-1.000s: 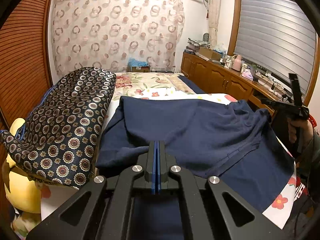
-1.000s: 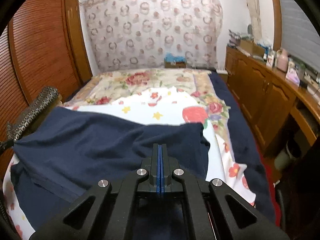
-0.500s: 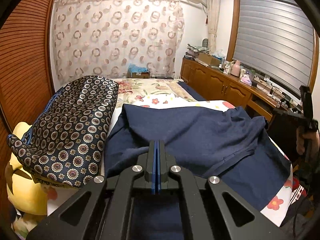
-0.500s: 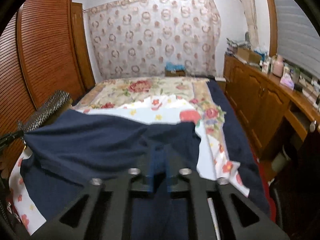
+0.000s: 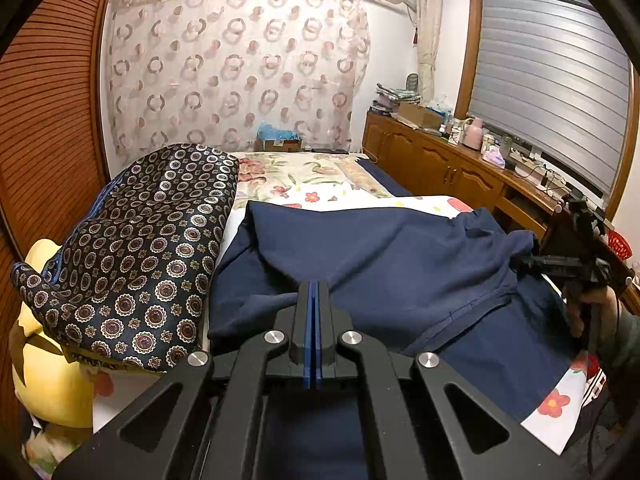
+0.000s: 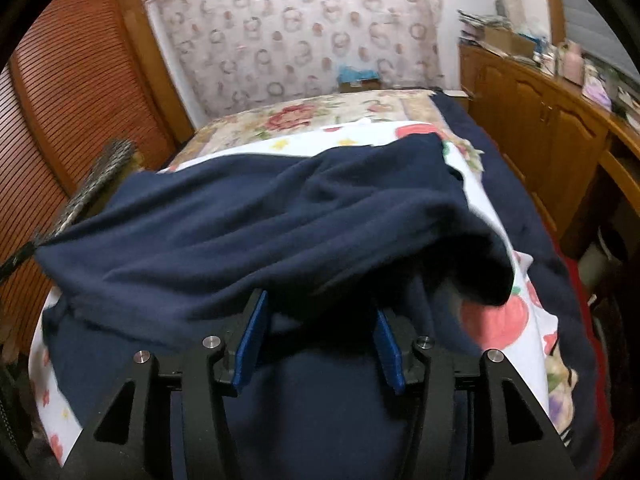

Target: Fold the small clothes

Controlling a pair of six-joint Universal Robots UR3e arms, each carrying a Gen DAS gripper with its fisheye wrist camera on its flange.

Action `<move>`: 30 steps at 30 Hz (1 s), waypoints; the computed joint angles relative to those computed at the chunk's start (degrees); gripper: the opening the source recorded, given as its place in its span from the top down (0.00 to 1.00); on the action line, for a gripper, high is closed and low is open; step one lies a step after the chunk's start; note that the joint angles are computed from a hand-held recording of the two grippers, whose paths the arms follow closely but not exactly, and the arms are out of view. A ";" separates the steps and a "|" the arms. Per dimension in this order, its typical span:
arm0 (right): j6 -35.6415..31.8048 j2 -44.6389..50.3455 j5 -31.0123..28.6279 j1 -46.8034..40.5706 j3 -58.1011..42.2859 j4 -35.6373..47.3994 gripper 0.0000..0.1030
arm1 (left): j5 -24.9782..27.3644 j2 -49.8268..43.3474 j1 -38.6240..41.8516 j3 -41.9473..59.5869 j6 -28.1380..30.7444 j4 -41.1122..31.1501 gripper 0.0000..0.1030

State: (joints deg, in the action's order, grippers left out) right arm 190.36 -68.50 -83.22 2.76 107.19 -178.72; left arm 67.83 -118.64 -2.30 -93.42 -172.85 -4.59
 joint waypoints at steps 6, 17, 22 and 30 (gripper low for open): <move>2.75 -1.49 4.77 -4.44 -0.59 -1.05 0.49 | -0.02 0.01 0.33 -0.46 0.12 0.01 0.99; 1.77 -3.67 -2.01 0.07 0.67 -6.72 0.98 | -0.80 2.60 0.91 -3.46 -0.32 2.89 0.99; -1.80 -14.01 -2.43 1.04 10.20 -11.45 0.98 | -2.24 7.09 2.04 -7.08 -0.17 4.51 0.99; -6.93 -30.83 -1.67 2.18 28.24 -10.10 0.98 | -5.16 18.21 5.98 -20.36 3.44 5.48 0.99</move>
